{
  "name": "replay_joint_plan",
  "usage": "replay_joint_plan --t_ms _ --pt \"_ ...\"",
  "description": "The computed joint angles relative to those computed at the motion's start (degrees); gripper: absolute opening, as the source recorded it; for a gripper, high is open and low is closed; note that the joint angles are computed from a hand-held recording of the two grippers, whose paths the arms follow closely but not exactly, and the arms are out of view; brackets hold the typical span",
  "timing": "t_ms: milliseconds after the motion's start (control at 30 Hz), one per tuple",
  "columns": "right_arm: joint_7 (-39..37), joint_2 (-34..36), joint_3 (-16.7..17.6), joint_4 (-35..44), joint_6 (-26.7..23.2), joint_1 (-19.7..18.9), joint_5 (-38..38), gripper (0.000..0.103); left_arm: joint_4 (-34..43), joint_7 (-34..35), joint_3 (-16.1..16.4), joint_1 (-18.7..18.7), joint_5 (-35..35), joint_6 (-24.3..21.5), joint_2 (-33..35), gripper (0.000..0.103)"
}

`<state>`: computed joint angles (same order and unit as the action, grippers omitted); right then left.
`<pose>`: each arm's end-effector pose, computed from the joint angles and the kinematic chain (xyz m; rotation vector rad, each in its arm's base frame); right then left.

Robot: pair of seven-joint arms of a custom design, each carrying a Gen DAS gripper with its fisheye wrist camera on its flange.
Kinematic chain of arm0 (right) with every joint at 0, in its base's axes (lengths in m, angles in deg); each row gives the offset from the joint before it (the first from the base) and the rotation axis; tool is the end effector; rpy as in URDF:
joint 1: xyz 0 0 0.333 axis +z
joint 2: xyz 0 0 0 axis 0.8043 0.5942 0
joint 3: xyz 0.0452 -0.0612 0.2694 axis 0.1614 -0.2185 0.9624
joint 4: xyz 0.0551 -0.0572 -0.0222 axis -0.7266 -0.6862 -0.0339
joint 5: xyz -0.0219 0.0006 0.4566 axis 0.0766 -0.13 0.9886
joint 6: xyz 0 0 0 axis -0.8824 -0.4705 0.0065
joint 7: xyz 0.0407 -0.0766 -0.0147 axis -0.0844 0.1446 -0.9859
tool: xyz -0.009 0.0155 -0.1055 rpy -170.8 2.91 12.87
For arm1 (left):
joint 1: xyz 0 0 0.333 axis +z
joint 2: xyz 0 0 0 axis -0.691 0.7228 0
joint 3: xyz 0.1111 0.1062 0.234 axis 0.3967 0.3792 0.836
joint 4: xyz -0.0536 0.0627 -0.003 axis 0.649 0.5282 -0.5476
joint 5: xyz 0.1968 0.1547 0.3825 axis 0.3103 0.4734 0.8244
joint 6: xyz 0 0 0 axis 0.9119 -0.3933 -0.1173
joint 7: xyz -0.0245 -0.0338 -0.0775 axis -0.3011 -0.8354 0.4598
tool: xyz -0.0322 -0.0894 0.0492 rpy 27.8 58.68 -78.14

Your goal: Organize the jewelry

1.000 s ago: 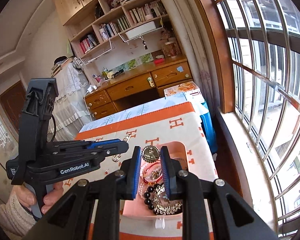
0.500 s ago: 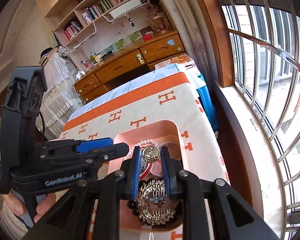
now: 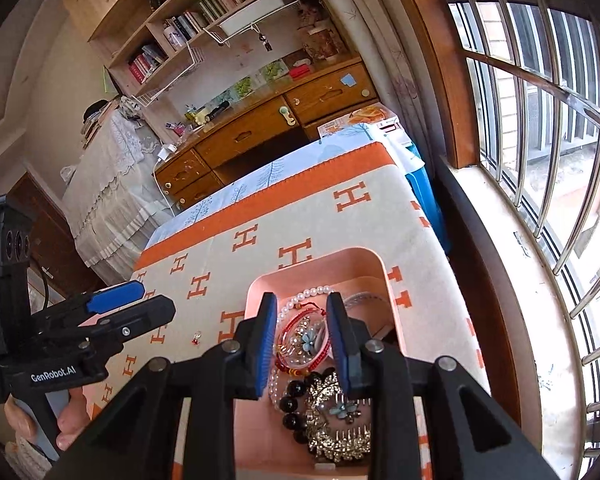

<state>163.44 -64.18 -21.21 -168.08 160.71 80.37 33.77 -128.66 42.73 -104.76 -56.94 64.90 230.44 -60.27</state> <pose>0.4237 0.0923 0.4634 -1.6011 1.6164 -0.1831 0.4530 -0.2904 0.5072 -1.7303 2.0555 -0.7704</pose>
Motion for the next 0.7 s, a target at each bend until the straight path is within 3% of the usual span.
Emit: replay_joint_plan --t_ms 333,700 --pt "-0.8 -6.8 2.7 -3.4 -3.2 4.6 -0.9 0.026 -13.6 -5.0 -1.2 2.4 2.2 -3.3 -17.4 0.078" --pt "0.7 -6.1 8.5 -4.7 -10.7 9.1 -3.8 0.026 -26.7 -3.9 1.0 -0.8 -1.5 -6.8 -30.4 0.079"
